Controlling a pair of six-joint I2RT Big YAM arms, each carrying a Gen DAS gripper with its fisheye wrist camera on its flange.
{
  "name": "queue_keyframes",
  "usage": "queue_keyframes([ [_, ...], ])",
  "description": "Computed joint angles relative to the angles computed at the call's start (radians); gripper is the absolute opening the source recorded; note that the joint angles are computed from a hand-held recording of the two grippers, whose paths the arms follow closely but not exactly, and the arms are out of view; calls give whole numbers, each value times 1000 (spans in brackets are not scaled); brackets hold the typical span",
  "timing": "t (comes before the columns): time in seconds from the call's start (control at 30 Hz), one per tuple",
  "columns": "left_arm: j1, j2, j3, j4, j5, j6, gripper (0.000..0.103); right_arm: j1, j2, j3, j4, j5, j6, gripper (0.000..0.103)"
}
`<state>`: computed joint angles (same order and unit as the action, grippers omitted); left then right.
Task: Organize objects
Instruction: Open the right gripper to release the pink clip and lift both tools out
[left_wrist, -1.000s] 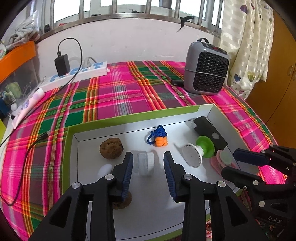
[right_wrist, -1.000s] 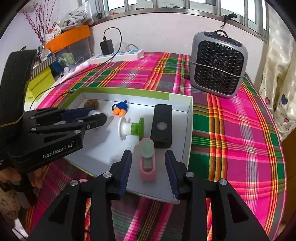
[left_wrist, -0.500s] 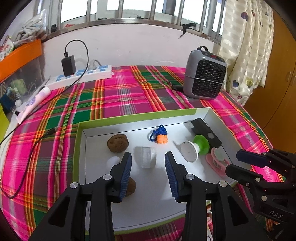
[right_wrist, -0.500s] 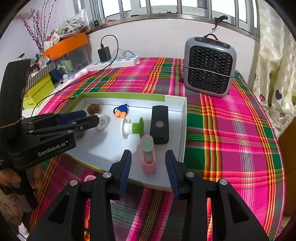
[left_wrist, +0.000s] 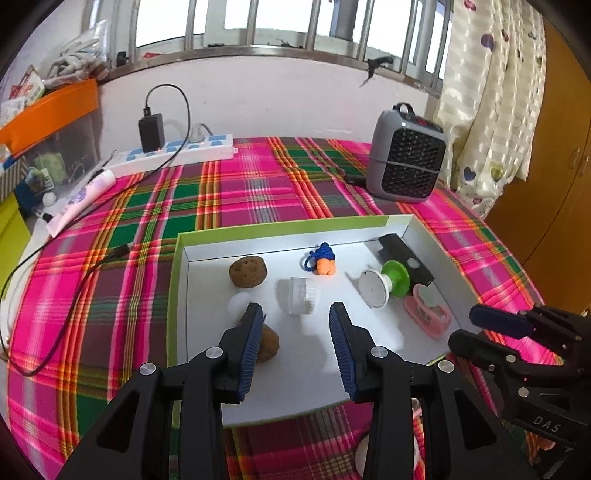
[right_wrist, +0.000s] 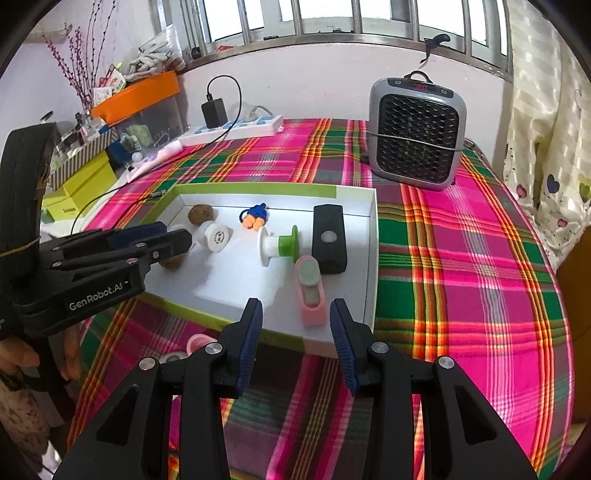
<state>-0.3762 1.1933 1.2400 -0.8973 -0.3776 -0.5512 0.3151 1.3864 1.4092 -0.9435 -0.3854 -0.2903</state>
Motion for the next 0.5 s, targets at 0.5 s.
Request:
queue_keyframes([
  [0.5, -56, -51, -37, -20, -66, -47, 36, -3, -61, -50, 10, -9, -8, 39],
])
